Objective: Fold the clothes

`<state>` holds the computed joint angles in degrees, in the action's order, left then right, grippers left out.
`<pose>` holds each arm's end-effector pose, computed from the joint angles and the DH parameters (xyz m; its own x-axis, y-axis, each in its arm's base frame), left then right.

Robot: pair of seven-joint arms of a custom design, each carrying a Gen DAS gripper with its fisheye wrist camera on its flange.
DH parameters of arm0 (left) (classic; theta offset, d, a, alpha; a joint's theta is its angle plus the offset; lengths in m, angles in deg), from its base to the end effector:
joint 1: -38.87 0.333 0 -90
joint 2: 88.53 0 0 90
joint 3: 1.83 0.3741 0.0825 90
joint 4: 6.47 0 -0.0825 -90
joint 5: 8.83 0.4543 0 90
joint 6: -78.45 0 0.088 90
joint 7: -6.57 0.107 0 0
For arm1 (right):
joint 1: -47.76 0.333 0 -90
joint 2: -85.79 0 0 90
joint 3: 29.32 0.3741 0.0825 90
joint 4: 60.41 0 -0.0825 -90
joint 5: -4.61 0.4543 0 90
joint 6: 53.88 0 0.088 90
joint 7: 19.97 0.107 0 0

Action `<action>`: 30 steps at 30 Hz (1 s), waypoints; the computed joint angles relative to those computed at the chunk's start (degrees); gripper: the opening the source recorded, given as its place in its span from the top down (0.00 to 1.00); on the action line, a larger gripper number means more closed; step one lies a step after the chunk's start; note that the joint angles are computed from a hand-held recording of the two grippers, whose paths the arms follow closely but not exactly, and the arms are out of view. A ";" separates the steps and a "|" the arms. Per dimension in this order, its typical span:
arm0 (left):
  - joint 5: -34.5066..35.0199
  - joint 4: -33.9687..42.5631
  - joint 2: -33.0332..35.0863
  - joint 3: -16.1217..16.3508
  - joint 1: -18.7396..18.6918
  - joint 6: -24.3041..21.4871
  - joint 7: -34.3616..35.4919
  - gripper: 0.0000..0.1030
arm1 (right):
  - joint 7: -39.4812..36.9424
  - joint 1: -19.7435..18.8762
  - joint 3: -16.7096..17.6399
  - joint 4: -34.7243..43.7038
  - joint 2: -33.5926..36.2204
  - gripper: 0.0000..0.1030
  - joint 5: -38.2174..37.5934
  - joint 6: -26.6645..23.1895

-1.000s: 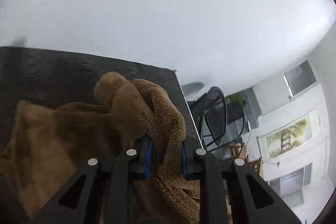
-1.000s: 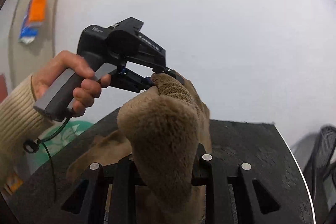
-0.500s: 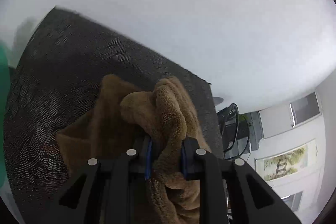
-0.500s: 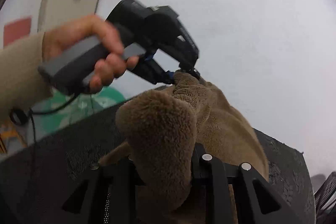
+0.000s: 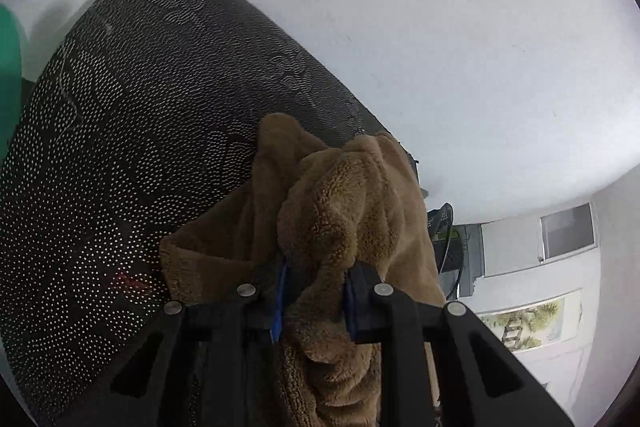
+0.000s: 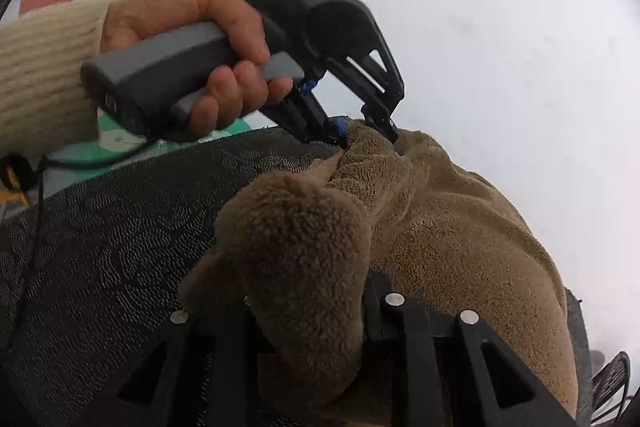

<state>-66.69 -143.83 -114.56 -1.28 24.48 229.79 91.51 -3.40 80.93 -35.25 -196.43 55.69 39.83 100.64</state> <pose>0.4860 -0.0966 0.5802 0.2399 -0.5342 0.8106 -0.7590 -0.6238 -0.1865 0.4409 0.1949 0.6396 0.8356 -0.4071 0.3687 -0.0095 -0.6819 -0.7313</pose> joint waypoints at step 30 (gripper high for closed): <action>24.92 -2.21 -10.40 -5.67 -6.37 5.39 -19.33 0.23 | -11.73 -8.24 -12.75 13.65 3.94 0.29 13.26 -40.57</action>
